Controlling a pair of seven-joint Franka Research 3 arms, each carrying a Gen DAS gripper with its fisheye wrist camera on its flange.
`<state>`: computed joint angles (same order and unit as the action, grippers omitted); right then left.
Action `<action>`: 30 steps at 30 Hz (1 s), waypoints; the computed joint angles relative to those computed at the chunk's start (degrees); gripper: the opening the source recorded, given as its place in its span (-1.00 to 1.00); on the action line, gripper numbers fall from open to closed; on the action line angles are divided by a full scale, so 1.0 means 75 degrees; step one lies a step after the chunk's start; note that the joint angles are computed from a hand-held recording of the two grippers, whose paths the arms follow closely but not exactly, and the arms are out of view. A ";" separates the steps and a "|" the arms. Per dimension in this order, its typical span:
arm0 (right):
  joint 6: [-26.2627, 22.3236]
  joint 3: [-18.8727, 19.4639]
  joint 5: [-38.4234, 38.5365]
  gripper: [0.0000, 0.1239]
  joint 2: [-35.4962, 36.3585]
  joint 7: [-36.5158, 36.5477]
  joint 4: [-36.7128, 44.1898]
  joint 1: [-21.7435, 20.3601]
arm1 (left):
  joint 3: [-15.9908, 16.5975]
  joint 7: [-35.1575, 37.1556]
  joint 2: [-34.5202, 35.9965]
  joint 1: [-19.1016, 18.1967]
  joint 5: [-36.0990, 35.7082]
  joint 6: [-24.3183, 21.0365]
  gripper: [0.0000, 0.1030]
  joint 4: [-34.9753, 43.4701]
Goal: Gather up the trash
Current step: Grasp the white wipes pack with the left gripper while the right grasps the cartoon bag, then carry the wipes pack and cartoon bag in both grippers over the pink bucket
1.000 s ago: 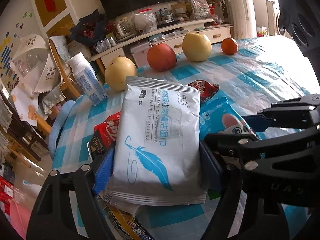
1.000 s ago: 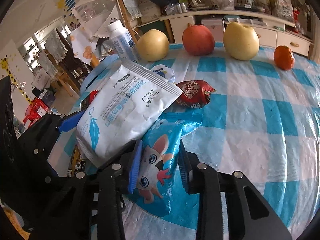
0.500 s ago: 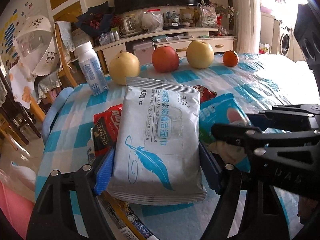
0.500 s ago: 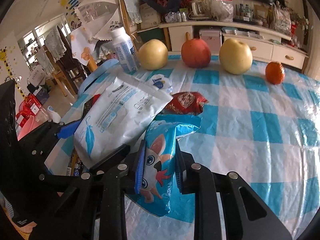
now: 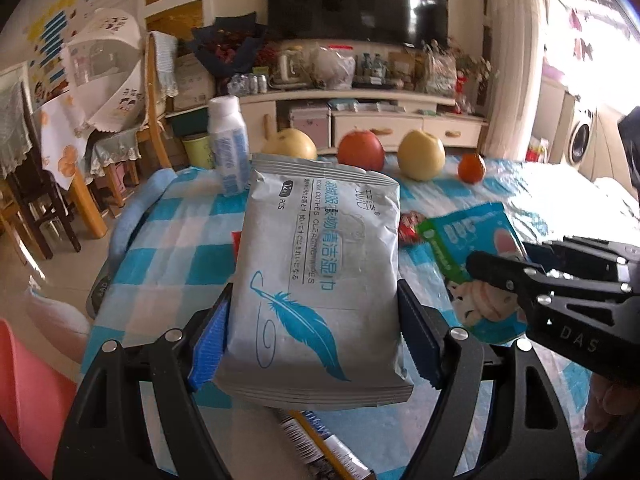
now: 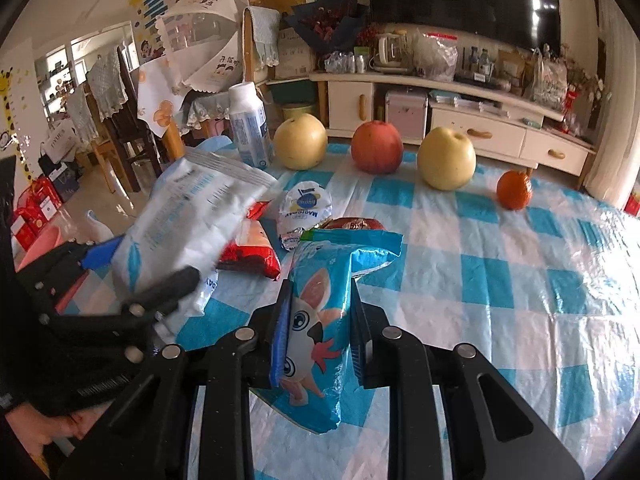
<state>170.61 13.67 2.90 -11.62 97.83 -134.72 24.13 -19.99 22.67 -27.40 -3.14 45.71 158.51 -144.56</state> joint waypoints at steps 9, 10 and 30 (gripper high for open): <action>-0.0137 0.0659 -0.1380 -0.57 -0.0186 0.1272 0.0051 -0.0593 | 0.0182 -0.0004 -0.0986 0.0125 -0.0244 0.0250 0.49 -0.0595; -0.0167 0.0699 -0.1503 -0.57 -0.0194 0.1373 0.0067 -0.0610 | 0.0194 0.0018 -0.1082 0.0157 -0.0293 0.0276 0.50 -0.0655; -0.1030 0.1093 -0.4322 -0.57 0.0385 0.3320 0.1609 -0.0073 | 0.0472 0.0346 -0.3206 0.1029 -0.1366 0.0518 0.50 -0.1874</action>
